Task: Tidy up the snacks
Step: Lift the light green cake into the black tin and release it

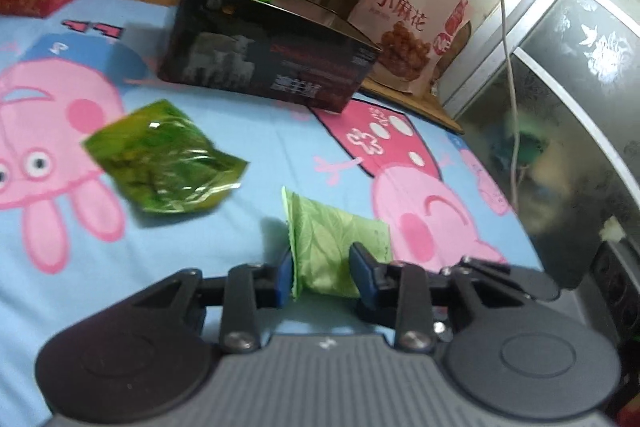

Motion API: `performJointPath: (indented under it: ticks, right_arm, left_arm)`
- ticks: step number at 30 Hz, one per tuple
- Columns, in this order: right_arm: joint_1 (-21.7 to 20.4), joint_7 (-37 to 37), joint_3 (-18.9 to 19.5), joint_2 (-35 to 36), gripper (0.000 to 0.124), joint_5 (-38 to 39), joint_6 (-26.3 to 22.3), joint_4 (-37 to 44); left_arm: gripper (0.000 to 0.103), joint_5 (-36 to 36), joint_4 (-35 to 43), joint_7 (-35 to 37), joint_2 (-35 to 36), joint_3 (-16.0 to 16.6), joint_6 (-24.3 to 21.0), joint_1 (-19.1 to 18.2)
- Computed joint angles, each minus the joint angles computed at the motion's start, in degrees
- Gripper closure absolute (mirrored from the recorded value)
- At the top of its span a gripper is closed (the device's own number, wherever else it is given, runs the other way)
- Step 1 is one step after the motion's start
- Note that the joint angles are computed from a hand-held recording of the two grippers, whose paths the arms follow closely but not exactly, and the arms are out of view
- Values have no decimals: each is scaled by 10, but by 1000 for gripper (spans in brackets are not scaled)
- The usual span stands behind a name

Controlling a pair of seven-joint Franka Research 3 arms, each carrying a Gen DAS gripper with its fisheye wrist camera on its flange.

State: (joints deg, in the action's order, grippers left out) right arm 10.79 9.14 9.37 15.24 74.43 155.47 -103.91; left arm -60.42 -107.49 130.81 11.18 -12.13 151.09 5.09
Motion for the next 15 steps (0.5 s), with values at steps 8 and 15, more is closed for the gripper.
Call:
performJointPath:
  ticks: [8,15]
  right_arm:
    - [-3,1,6,20,104,31,67,42]
    - [2,-11,21,134,104,14,117,230]
  left_arm:
    - [73,22,104,4,57,-22,-12,5]
    - [73,105,271,-48,155,-33,35,-2]
